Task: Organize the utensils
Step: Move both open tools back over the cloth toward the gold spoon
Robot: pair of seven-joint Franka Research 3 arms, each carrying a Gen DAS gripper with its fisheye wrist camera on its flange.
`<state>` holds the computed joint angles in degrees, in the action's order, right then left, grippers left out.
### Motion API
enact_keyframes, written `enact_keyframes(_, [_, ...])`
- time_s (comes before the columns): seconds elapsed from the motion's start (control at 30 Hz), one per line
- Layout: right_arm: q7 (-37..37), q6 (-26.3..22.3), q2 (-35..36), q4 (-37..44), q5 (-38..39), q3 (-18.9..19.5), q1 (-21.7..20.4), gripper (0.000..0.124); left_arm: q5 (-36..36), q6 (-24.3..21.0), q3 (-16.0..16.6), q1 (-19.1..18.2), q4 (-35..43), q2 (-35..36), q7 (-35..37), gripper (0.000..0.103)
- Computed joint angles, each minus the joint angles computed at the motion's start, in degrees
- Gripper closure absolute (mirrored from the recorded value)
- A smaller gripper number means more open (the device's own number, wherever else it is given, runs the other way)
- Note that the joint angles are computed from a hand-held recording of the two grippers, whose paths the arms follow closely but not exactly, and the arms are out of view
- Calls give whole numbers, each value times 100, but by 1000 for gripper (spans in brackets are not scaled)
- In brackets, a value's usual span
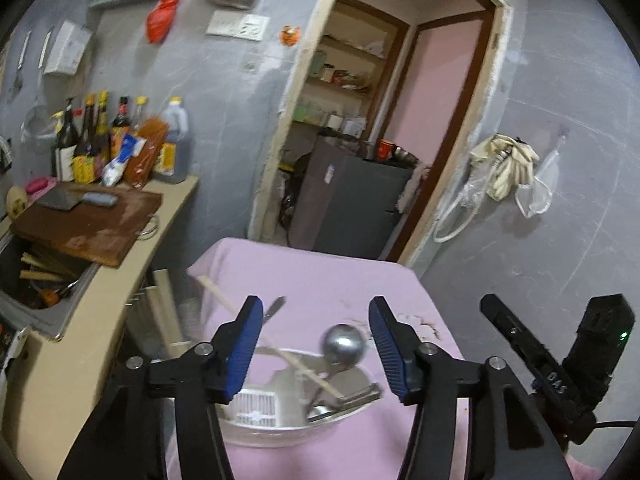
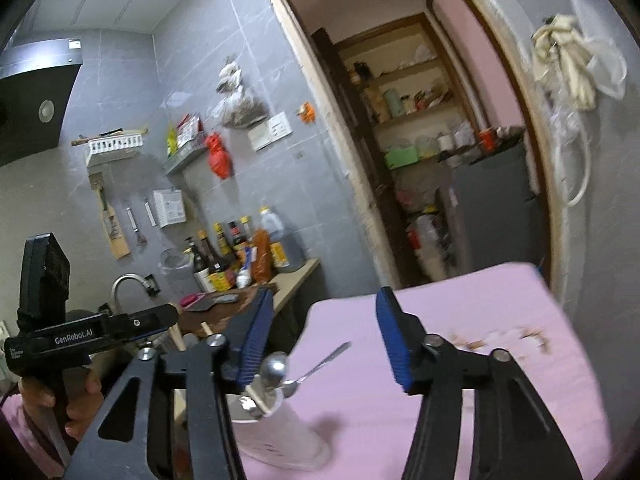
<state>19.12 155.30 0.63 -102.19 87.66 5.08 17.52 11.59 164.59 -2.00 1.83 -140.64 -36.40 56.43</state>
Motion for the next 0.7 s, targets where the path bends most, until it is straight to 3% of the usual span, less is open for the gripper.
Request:
enact_keyframes(0.17, [-187, 379, -205, -100, 19, -132, -114, 52, 126, 234, -335, -6, 218, 337, -183, 37])
enact_keyframes(0.3, [-285, 621, -224, -61, -3, -229, -206, 42, 464, 466, -795, 205, 472, 682, -573, 28])
enact_keyframes(0.43, [-226, 638, -132, 32, -170, -335, -363, 38, 988, 499, -1255, 516, 774, 999, -1071, 20])
enact_keyframes(0.7, [307, 195, 407, 448, -832, -399, -806, 38, 1976, 183, -1638, 627, 1394, 1724, -2126, 17])
